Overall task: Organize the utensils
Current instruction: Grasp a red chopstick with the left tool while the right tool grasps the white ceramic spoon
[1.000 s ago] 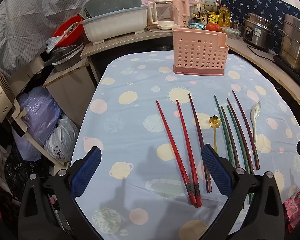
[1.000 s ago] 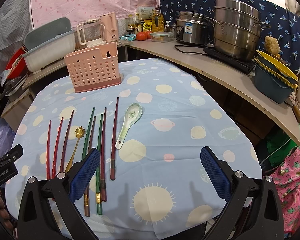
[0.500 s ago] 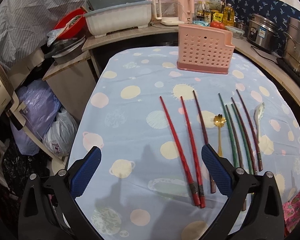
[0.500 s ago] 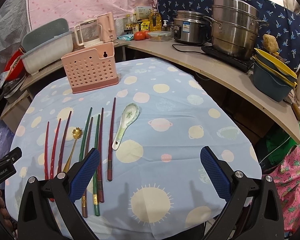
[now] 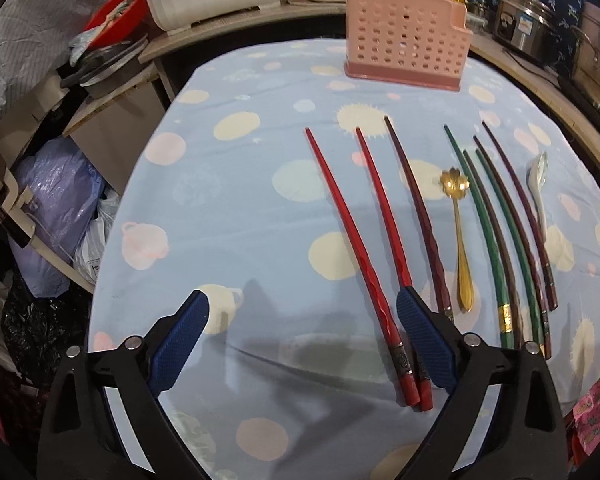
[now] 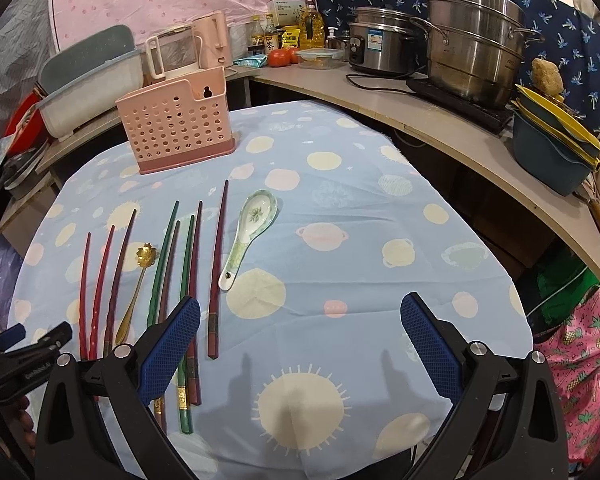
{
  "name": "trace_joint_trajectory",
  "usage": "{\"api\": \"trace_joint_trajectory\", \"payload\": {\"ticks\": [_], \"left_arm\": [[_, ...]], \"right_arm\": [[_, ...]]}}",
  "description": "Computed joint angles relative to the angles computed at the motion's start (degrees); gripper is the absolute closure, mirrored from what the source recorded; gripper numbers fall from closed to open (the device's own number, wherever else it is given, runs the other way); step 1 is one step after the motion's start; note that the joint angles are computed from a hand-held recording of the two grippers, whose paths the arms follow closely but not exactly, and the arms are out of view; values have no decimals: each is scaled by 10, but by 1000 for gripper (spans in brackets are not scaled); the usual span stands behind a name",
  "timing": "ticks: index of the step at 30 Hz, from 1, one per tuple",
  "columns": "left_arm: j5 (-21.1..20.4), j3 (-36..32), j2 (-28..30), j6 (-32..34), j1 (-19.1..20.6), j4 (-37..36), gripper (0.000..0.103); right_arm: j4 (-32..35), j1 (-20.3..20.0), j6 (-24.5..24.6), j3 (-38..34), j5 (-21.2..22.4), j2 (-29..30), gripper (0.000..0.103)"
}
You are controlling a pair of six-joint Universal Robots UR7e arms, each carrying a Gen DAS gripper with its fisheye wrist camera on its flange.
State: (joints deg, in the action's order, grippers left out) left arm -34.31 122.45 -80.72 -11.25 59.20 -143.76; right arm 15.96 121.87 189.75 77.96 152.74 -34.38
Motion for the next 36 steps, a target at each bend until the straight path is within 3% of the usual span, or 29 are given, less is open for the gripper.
{"api": "trace_joint_trajectory", "payload": {"ticks": [3,17,20,26,29,31,33,36], "left_arm": [[-10,-5,5,-2,6,10,20],[-46,-1,-2,-17,16,38,21],[-47,5,-11,-15,15,38,28],[-61,9,-34,-15,15,58,53],[-72,4,-42,-15,20,66,70],[-73,1,-41,-12,23,64,84],[-75,-4,-36,-4,27,59,93],[-76,-9,-29,3,29,52,95]], "right_arm": [[8,-3,6,-4,-3,3,7],[17,-3,1,-15,-6,14,7],[16,-2,1,-13,-7,13,7],[20,-5,1,-15,-17,15,8],[5,-9,-21,-16,-23,15,16],[8,-17,-29,-26,-34,21,31],[19,-27,-28,-41,-50,29,40],[37,-41,-26,-67,-78,42,54]]}}
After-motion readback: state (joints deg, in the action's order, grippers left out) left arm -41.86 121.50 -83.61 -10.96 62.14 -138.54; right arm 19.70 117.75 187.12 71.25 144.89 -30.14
